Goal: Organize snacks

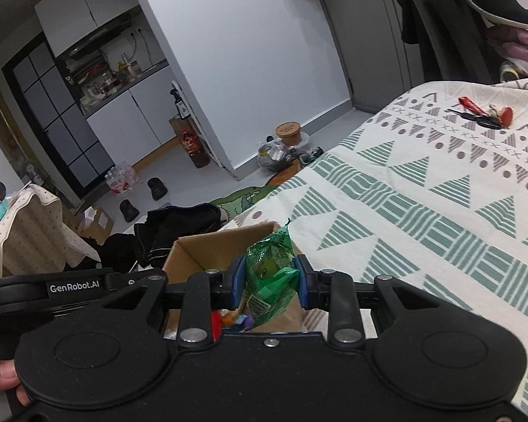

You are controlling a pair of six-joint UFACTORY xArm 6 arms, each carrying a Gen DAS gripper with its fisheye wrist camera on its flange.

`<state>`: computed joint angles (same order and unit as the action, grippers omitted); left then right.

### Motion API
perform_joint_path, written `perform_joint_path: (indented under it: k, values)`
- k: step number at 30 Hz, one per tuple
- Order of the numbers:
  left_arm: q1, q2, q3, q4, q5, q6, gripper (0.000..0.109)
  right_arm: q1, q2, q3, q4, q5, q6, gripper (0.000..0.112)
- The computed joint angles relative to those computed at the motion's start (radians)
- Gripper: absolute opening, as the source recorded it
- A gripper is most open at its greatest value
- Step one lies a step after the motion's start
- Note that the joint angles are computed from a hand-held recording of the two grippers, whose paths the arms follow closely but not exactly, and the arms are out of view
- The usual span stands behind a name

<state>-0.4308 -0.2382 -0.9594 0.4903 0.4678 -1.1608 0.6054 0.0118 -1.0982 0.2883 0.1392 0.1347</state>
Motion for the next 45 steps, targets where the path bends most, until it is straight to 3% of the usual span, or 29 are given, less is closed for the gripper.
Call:
perform_joint_path:
  k: [6,8,11,12,14,22,29,45]
  values:
    - [0.03,-0.023,-0.002,-0.036,0.074,0.042,0.034,0.022,0.044,-0.057,0.042,0.011,-0.023,0.029]
    - [0.035,-0.036,0.001,-0.024,0.093,0.036,0.047,0.034,0.059,-0.078,0.108,0.004,-0.071,0.03]
    - [0.039,-0.056,0.008,-0.01,0.104,0.031,0.061,0.048,0.07,-0.109,0.242,0.024,-0.177,0.045]
    - [0.038,-0.061,0.009,-0.011,0.111,0.031,0.065,0.048,0.064,-0.099,0.21,0.016,-0.148,0.053]
    - [0.033,-0.069,0.006,-0.008,0.131,0.026,0.078,0.04,0.048,-0.079,0.111,0.01,-0.058,0.053]
    - [0.0,-0.097,-0.012,-0.053,0.18,0.073,0.089,-0.006,-0.067,0.016,-0.1,0.071,0.166,0.053]
    - [-0.064,-0.115,-0.05,-0.057,0.267,0.085,0.093,-0.036,-0.173,0.093,-0.184,0.132,0.269,0.057]
    - [-0.249,-0.167,-0.102,0.036,0.38,0.008,0.103,-0.105,-0.494,0.29,-0.354,0.225,0.419,0.096]
